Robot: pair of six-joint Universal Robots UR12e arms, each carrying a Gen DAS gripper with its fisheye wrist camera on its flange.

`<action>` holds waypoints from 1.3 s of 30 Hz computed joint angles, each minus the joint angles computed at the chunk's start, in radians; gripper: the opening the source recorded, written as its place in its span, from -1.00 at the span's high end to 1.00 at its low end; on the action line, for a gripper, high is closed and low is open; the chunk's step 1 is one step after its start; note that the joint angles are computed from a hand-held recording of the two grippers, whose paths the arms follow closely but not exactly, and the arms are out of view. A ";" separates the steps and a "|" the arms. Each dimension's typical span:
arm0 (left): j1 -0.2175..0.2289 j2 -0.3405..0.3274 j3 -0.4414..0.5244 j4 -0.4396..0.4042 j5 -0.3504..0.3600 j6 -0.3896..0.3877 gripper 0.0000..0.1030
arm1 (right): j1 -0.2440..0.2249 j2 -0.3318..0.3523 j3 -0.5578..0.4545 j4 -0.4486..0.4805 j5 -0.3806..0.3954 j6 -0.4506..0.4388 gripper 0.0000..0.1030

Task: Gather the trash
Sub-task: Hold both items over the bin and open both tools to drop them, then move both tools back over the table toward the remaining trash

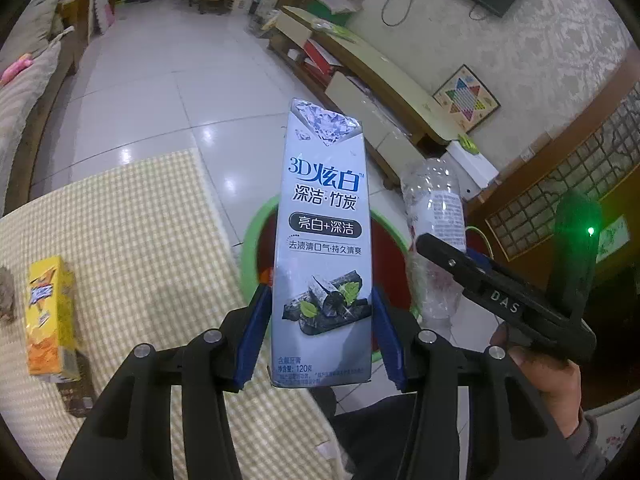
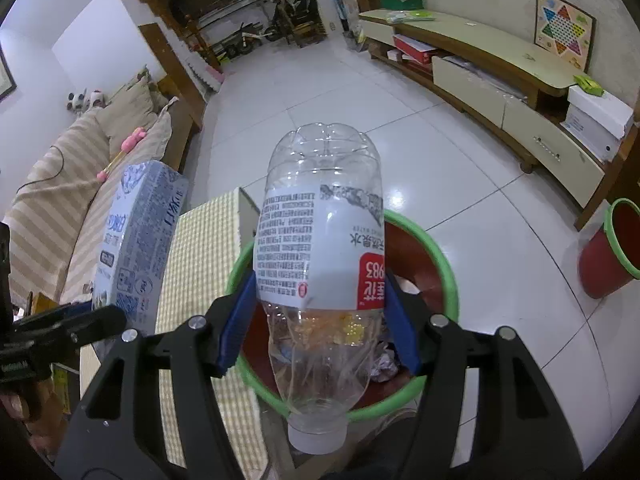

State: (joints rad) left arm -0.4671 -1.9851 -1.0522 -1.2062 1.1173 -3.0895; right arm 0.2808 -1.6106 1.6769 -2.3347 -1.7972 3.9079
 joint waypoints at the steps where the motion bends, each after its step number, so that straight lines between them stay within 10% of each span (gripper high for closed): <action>1: -0.005 -0.005 0.007 -0.004 0.000 0.001 0.08 | -0.003 -0.001 0.003 -0.005 0.002 0.001 -0.15; 20: -0.048 -0.062 0.087 -0.037 0.042 0.005 0.11 | -0.028 0.003 0.024 -0.038 0.033 0.014 -0.15; 25: -0.040 -0.055 0.070 -0.008 0.034 -0.022 -0.37 | -0.033 0.003 0.025 -0.035 0.040 0.014 -0.18; 39: 0.005 0.008 -0.016 0.075 0.076 -0.072 -0.84 | -0.007 0.008 0.002 -0.014 0.001 0.014 -0.76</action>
State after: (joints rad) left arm -0.4624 -1.9771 -1.0683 -1.1308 1.1931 -3.1619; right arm 0.2737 -1.6025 1.6786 -2.3488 -1.7959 3.9215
